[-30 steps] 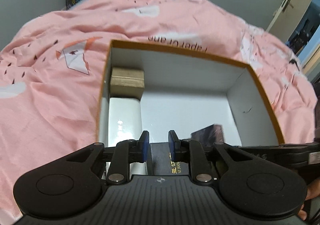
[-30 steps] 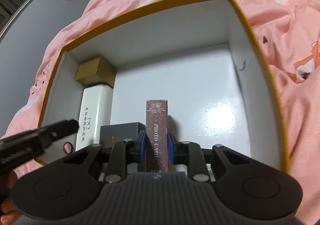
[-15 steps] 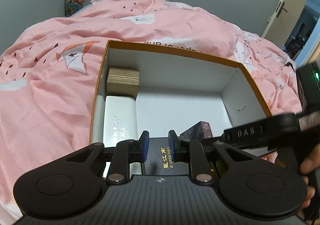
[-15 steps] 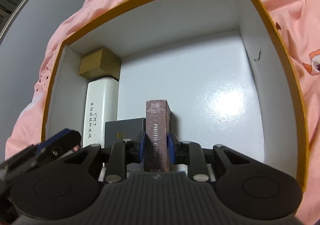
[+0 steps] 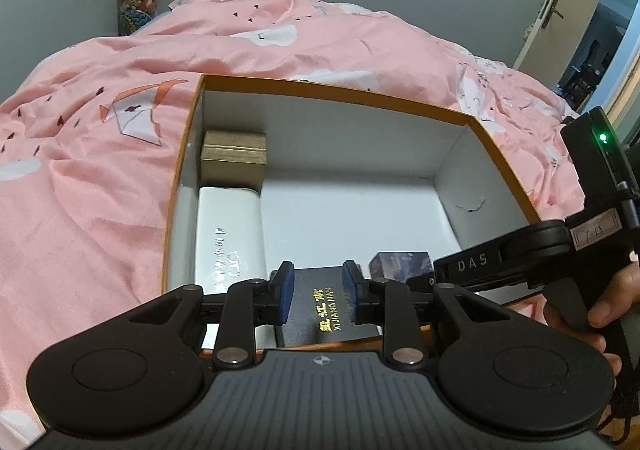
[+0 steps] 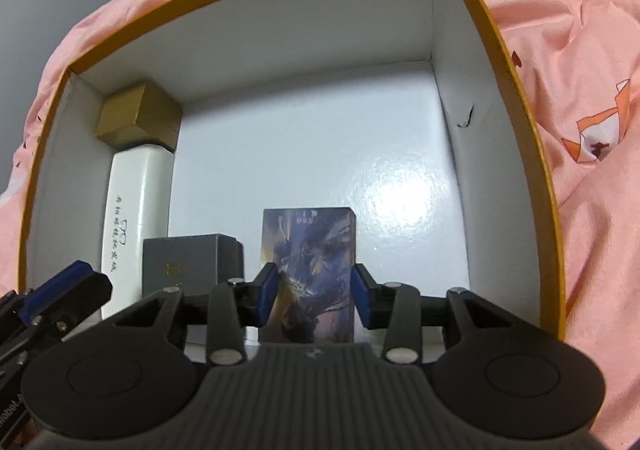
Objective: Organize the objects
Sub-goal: 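Lower the photo card packet upright beside the grey box and open the right tool, then withdraw both tools from the box toward the remaining items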
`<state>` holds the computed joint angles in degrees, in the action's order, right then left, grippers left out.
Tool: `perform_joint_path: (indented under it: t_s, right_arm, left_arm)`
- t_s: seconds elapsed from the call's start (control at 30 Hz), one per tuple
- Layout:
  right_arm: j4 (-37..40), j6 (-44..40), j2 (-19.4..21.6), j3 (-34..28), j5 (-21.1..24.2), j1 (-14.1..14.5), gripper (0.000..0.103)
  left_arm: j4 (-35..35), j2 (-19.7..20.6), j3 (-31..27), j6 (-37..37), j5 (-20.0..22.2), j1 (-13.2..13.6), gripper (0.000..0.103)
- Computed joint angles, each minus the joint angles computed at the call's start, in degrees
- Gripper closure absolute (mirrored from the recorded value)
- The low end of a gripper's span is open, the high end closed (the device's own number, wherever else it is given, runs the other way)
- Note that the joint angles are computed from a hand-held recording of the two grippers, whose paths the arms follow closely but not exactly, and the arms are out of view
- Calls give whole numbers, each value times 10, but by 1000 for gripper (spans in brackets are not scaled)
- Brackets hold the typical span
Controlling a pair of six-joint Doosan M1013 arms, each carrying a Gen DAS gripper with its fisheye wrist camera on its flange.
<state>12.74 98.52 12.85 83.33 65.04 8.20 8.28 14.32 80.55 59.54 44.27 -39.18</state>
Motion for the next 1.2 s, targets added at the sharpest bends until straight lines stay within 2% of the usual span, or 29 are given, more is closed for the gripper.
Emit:
perform_joint_path:
  t_s: [0.07,0.2,0.37,0.63,0.7,0.8,0.93,1.07,1.2]
  right_arm:
    - [-8,-3,0,0,-1,4,60]
    - [0,-16,0,2,0,5,72]
    - [-7,-42,0,2,-4,13,78]
    - [3,-42,-4,7,-11,9,78]
    - [-5,-43,-14,15,-31,11,78]
    - [-16,-58,-44,37,-86,16,76]
    - [-11,-78,-99,80,-171,17,62]
    - [11,-81,-144,119,-223,18,56]
    - [4,-67,-183,154,-241,23,54]
  left_arm:
    - [9,-1,1,-4,-1,-1,70]
    - [7,-2,2,-4,-2,0,70]
    - [12,-2,2,-7,0,-1,70]
    - [2,0,-4,-2,17,0,70]
    - [12,-4,-4,-7,16,-3,70]
    - [14,-14,-1,-8,11,-5,70]
    - [-2,-35,10,3,-3,-7,70]
    - [-34,-59,28,34,-13,-11,70]
    - [-53,-76,44,42,-5,-17,70]
